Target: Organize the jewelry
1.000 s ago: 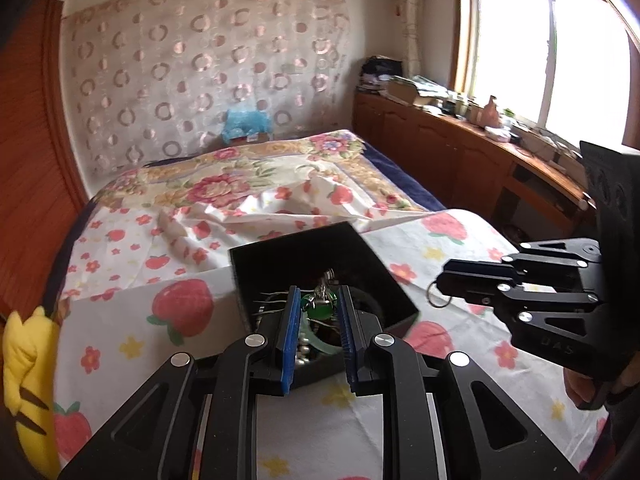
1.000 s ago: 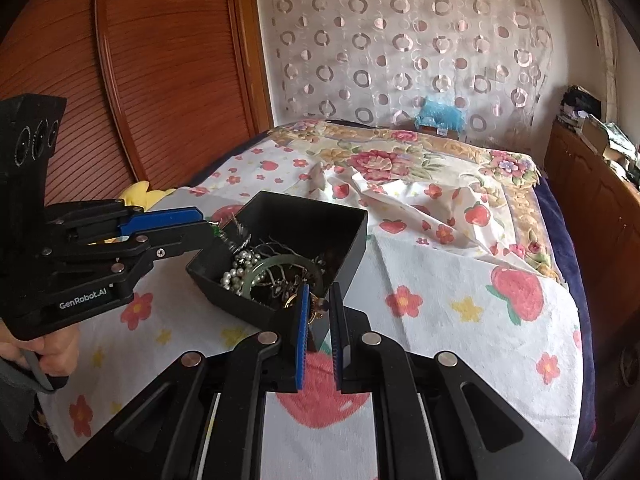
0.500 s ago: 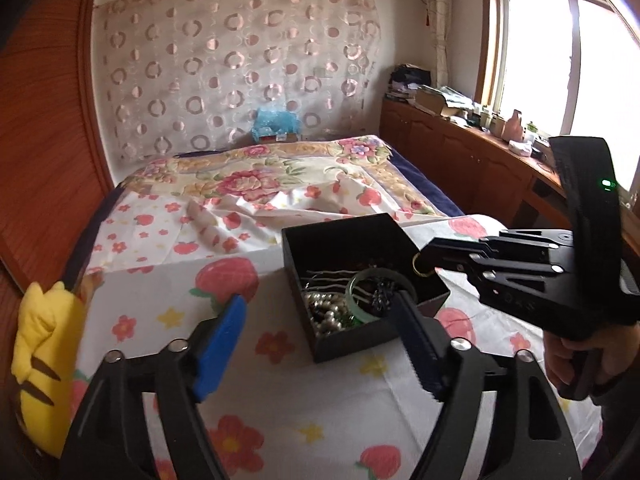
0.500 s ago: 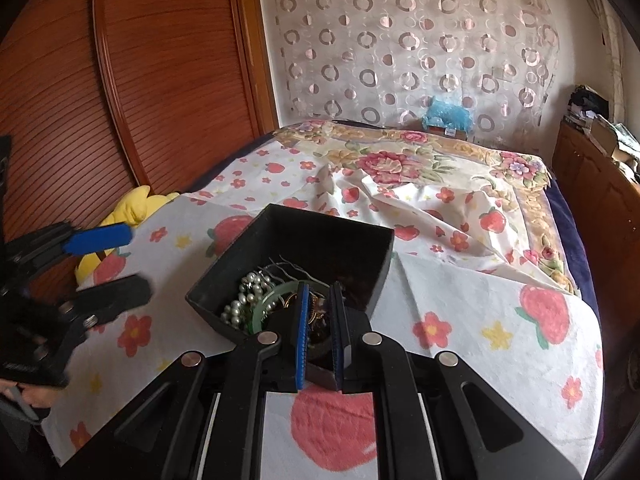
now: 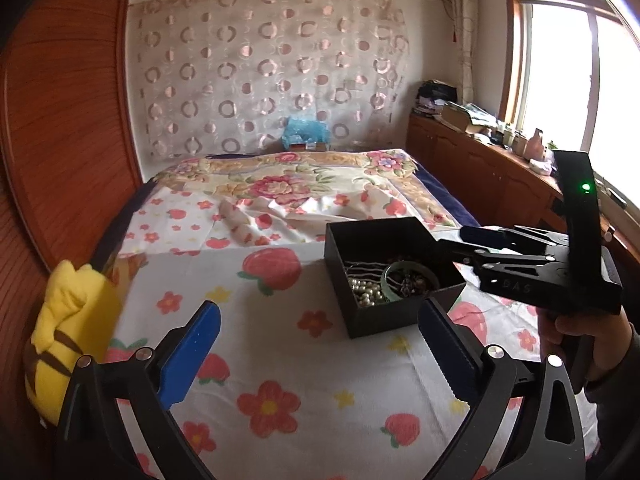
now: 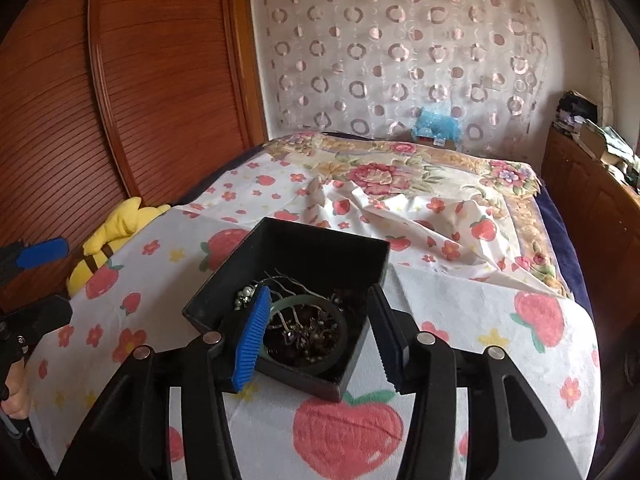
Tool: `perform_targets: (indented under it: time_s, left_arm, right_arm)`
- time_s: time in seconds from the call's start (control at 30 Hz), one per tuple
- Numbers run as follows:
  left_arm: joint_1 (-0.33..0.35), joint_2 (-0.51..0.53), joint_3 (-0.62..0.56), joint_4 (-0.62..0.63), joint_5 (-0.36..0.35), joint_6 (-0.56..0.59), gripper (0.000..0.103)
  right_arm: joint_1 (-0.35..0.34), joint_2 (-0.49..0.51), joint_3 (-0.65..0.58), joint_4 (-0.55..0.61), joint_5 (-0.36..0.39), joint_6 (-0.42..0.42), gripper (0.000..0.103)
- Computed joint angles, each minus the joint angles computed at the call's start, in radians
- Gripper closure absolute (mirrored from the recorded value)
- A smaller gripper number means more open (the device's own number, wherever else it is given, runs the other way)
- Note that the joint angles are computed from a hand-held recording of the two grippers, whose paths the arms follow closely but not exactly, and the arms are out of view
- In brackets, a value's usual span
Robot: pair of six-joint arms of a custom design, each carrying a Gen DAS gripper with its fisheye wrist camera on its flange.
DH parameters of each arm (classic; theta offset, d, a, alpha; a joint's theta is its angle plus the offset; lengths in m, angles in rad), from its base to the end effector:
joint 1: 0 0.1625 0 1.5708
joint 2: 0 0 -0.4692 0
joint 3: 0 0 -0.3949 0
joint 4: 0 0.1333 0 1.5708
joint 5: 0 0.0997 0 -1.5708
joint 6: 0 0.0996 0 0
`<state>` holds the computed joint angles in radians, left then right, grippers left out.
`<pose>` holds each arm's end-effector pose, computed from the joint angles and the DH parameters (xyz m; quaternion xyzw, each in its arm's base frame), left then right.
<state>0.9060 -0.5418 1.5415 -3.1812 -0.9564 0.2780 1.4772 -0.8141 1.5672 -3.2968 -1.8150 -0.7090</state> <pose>-0.3088 -0.7031 0.0627 0.3319 0.8512 -0.3366 0.2279 0.0390 -0.7532 0.2616 0.2115 -0.8535 0.3851 0.2804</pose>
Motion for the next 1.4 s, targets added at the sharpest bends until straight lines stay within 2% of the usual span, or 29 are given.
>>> perform_targets:
  time_s: [0.03,0.1,0.23,0.3,0.33,0.5,0.7,1.4]
  left_arm:
    - [-0.001,-0.003,0.006,-0.003,0.004,-0.004,0.008]
    - [-0.008,-0.011,0.033,-0.03,0.026,-0.006,0.008]
    - [-0.021,-0.025,0.079,-0.076,0.045,-0.005,0.008]
    - [-0.027,-0.031,0.098,-0.091,0.048,-0.007,0.008]
    - [-0.031,-0.034,0.109,-0.095,0.051,-0.01,0.008]
    - [-0.043,-0.044,0.139,-0.104,0.062,-0.031,0.008]
    - [-0.053,-0.046,0.155,-0.108,0.073,-0.037,0.008]
    - [-0.06,-0.05,0.166,-0.124,0.072,-0.04,0.008]
  right_arm:
    - [-0.002,-0.007,0.021,-0.028,0.002,0.003,0.044]
    - [-0.006,-0.028,0.072,-0.099,0.008,0.01,0.029]
    - [-0.005,-0.067,0.183,-0.227,-0.017,0.012,0.016]
    - [-0.006,-0.088,0.238,-0.282,-0.012,0.011,0.004]
    - [-0.005,-0.098,0.266,-0.312,-0.016,0.011,0.002]
    - [-0.007,-0.137,0.365,-0.41,-0.018,0.044,0.002]
    - [-0.002,-0.152,0.431,-0.515,-0.021,0.036,0.002]
    - [-0.002,-0.148,0.444,-0.552,-0.026,0.029,0.002]
